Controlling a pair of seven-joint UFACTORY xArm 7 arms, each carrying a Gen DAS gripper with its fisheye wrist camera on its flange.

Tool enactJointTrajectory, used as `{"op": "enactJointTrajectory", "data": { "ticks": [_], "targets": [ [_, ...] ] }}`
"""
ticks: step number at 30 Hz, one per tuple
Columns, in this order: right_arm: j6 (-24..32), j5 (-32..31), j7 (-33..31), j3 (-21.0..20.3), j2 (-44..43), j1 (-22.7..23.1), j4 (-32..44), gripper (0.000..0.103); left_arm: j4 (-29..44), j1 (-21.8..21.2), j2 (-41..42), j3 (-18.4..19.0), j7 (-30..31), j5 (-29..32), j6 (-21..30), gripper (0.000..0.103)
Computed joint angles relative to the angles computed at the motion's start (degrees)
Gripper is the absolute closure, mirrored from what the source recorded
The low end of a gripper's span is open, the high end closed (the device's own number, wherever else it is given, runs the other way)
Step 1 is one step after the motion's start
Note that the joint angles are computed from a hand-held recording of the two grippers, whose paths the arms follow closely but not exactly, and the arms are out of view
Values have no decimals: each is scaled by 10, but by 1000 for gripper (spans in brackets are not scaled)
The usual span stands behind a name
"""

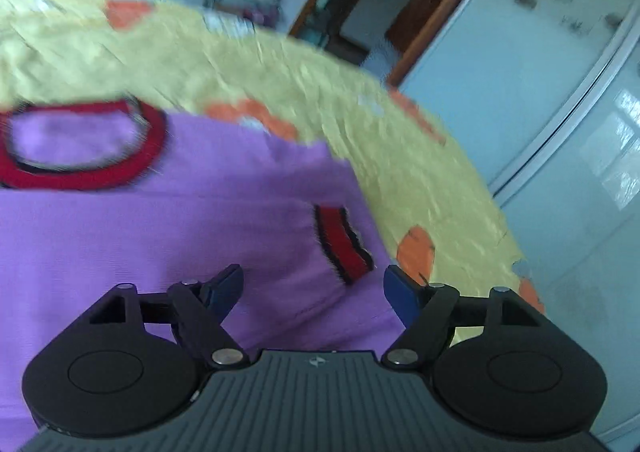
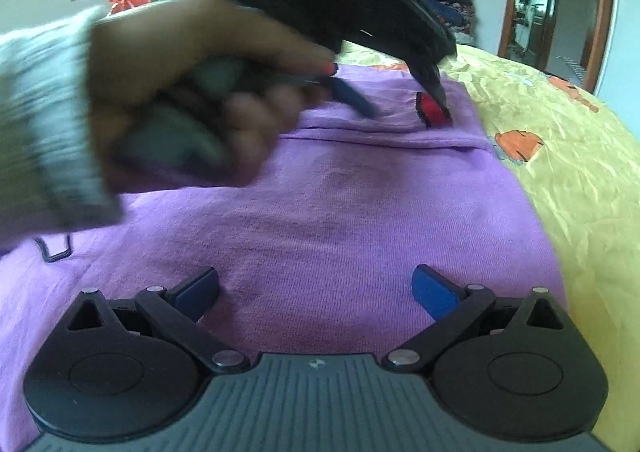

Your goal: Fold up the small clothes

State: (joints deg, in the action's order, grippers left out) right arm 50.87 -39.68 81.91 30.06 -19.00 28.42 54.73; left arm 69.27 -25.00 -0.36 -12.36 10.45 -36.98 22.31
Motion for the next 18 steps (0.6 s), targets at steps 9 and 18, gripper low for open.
{"op": "enactJointTrajectory", "data": {
  "ticks": [9,18],
  "targets": [
    [-109,-33,-112,-84,-11,-80,4,0,-190,108,-183,68,-56,107,-13,22],
    [-135,-18,-206,-139,115,-111,76,2,-265,121,-204,95,-77,229,-73,38]
  ]
}}
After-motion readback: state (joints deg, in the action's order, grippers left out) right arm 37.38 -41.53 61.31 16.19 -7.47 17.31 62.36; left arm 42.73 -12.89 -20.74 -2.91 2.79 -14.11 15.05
